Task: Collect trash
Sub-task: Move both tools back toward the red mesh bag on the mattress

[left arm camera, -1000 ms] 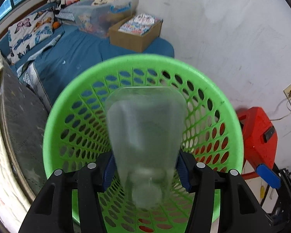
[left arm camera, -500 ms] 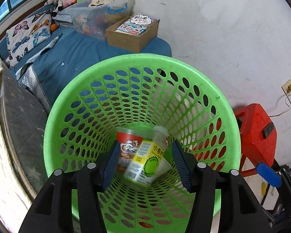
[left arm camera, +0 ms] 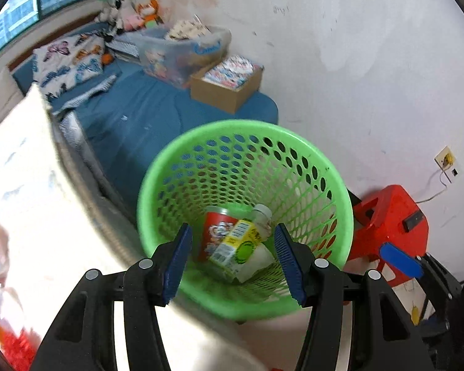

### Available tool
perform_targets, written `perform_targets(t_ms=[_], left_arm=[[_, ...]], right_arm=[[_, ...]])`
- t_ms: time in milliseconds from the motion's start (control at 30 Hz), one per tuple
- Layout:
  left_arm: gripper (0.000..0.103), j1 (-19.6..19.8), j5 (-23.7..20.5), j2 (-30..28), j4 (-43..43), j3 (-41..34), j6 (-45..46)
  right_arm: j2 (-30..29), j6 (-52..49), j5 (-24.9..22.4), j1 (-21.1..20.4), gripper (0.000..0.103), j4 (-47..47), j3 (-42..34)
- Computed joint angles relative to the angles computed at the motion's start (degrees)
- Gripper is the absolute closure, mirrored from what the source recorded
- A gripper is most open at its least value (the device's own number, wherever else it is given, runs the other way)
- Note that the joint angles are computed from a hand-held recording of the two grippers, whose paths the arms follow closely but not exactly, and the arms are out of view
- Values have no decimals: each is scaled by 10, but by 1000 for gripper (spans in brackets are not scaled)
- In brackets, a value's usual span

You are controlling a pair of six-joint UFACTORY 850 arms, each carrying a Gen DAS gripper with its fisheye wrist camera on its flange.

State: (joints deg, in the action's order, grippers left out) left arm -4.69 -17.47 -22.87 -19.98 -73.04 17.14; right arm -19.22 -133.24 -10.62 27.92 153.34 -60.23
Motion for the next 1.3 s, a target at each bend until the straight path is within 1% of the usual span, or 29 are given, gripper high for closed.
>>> perform_targets(t_ms=[67, 100, 167, 267, 333, 433, 533, 600, 633, 733, 800, 867, 933, 967, 1033, 1067, 1233, 1300], left_arm=[[49, 9, 8, 27, -27, 29, 24], [49, 16, 13, 43, -40, 45, 33], [49, 27, 20, 68, -73, 70, 60], [49, 47, 36, 110, -68, 113, 55], [49, 66, 37, 135, -99, 137, 80], [49, 94, 40, 166, -96, 165, 70], [48, 127, 45, 199, -138, 197, 109], [47, 145, 54, 218, -122, 215, 92], [46, 159, 58, 230, -107, 225, 77], [46, 196, 65, 254, -87, 246, 53], [46, 225, 68, 267, -95, 258, 58], [46, 249, 71, 277, -93, 267, 52], [42, 274, 69, 283, -96, 269, 55], [42, 282, 70, 286, -94, 272, 50], [42, 308, 66, 294, -132, 278, 88], [42, 316, 66, 297, -140, 280, 95], [42, 356, 60, 302, -175, 290, 125], [42, 365, 59, 302, -185, 296, 134]], right_arm=[[2, 5, 1, 10, 31, -13, -3], [3, -7, 2, 16, 31, -4, -4], [1, 17, 2, 23, 31, -33, -9], [-3, 38, 5, 37, 30, -63, -20], [-8, 64, 7, 47, 30, -96, -29], [-17, 122, 8, 63, 30, -163, -46], [-27, 184, 8, 80, 28, -238, -64], [-34, 211, 8, 90, 26, -274, -76], [-40, 250, 4, 97, 24, -317, -86], [-54, 310, 1, 114, 22, -389, -109], [-66, 365, -7, 125, 21, -454, -127], [-76, 394, -12, 135, 21, -493, -141], [-88, 433, -19, 145, 21, -539, -157], [-94, 455, -23, 151, 21, -564, -166], [-104, 482, -33, 160, 19, -595, -179], [-112, 503, -43, 164, 18, -618, -189], [-142, 582, -62, 185, 14, -705, -233], [-154, 606, -71, 190, 14, -731, -250]])
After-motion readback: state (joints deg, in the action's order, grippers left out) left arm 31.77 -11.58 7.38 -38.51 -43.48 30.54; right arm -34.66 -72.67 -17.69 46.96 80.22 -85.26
